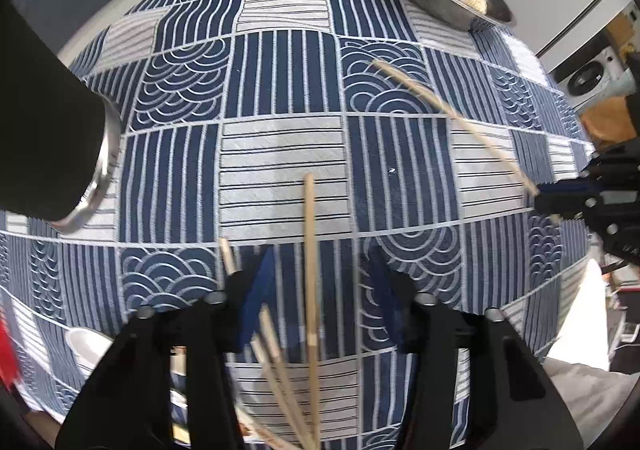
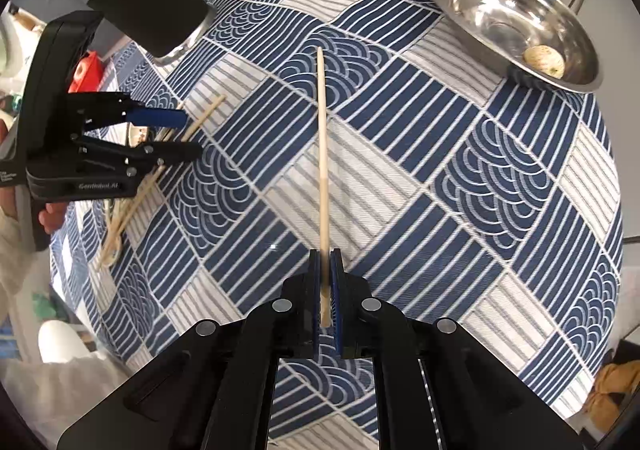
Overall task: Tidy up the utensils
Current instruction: 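Grasp another chopstick with the left tool while the right tool holds its own, then raise both held chopsticks and carry them over the black holder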
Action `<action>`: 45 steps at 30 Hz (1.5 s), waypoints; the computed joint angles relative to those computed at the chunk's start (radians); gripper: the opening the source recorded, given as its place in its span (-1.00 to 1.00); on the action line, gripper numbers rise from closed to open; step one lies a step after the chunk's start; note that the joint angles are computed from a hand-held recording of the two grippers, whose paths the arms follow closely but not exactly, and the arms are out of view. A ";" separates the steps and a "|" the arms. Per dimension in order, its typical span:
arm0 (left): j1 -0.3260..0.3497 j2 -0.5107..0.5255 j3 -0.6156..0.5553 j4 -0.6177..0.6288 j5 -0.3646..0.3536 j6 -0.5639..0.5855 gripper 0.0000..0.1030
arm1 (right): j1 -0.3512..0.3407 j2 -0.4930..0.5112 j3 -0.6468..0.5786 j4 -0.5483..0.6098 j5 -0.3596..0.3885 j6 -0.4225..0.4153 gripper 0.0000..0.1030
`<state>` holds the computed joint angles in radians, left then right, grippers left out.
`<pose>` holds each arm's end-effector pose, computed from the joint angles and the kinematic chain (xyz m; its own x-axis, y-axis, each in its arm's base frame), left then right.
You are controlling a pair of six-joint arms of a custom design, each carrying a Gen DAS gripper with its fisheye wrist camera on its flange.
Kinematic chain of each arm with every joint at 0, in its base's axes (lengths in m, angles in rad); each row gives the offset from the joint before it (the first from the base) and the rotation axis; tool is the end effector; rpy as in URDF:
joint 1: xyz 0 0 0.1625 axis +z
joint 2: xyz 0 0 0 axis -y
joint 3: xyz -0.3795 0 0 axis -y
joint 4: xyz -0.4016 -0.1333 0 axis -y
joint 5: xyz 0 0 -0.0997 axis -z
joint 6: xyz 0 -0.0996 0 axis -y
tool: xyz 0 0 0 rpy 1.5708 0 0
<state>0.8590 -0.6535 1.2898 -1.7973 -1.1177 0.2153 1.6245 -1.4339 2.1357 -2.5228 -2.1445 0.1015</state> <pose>-0.3103 -0.6305 0.0327 -0.4258 0.8511 -0.3071 0.7064 0.5248 0.4750 0.1047 -0.4709 0.2228 -0.8468 0.1867 0.4981 0.0340 0.9535 -0.2996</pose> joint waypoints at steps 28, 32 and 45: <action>0.023 -0.128 -0.018 -0.087 -0.077 -0.200 -0.92 | 0.107 0.007 -0.176 0.102 0.028 -0.038 -0.91; 0.026 -0.157 0.009 -0.136 -0.063 -0.224 -0.92 | 0.133 0.033 -0.240 0.138 0.026 -0.053 -0.91; 0.038 -0.235 0.003 -0.230 -0.004 -0.260 -0.92 | 0.221 0.159 -0.523 0.325 -0.038 -0.155 -0.91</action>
